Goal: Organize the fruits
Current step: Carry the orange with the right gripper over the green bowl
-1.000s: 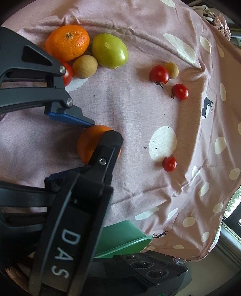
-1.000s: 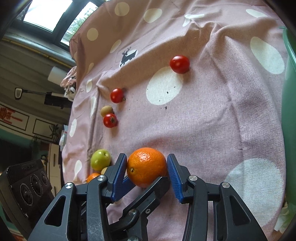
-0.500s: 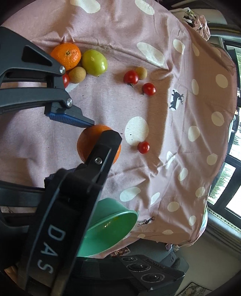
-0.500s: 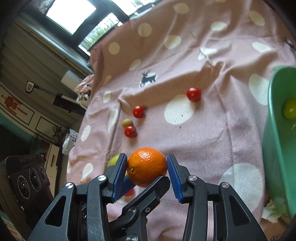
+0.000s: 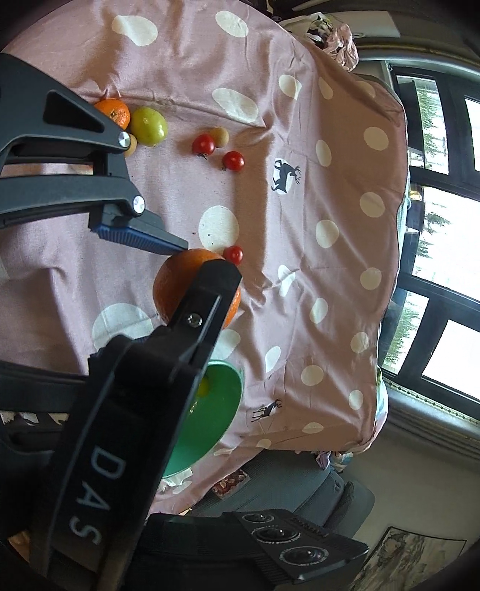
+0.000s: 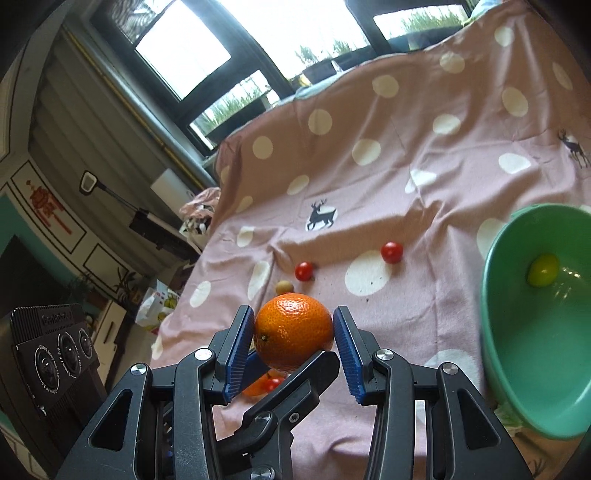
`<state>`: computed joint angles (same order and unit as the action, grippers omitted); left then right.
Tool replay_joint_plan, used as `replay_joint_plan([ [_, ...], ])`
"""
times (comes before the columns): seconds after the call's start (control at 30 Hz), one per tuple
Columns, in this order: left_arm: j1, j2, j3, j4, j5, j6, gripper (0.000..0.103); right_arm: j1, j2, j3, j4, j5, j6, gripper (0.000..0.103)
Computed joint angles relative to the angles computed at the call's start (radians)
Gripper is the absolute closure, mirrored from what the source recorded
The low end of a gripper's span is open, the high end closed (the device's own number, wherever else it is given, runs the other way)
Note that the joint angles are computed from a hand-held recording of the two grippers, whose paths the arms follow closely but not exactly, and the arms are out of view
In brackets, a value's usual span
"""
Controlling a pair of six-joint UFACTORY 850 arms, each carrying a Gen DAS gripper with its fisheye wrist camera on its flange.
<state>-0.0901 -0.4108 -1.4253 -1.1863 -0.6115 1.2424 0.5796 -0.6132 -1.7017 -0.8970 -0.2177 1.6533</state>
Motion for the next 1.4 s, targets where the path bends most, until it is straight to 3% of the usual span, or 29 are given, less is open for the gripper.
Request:
replay_joint_plan([
  [0.17, -0.027, 0.006, -0.003, -0.026, -0.005, 0.044, 0.06, 0.002, 0.052, 0.068, -0.311, -0.021, 0.316, 0.056],
  [0.4, -0.088, -0.003, -0.024, 0.011, 0.0, 0.037, 0.06, -0.025, 0.127, 0.186, -0.625, -0.031, 0.679, 0.056],
  [0.63, -0.14, -0.03, -0.056, 0.037, -0.032, 0.046, 0.06, -0.043, 0.204, 0.301, -0.745, -0.098, 0.868, 0.056],
  [0.87, -0.178, -0.081, -0.113, 0.106, -0.085, -0.008, 0.06, -0.06, 0.239, 0.354, -0.64, -0.142, 0.836, 0.056],
  [1.07, -0.201, -0.109, -0.141, 0.162, -0.097, -0.045, 0.06, -0.082, 0.254, 0.388, -0.623, -0.122, 0.883, 0.056],
  [1.4, -0.217, -0.162, -0.202, 0.245, -0.141, -0.123, 0.06, -0.103, 0.255, 0.402, -0.475, -0.102, 0.798, 0.056],
])
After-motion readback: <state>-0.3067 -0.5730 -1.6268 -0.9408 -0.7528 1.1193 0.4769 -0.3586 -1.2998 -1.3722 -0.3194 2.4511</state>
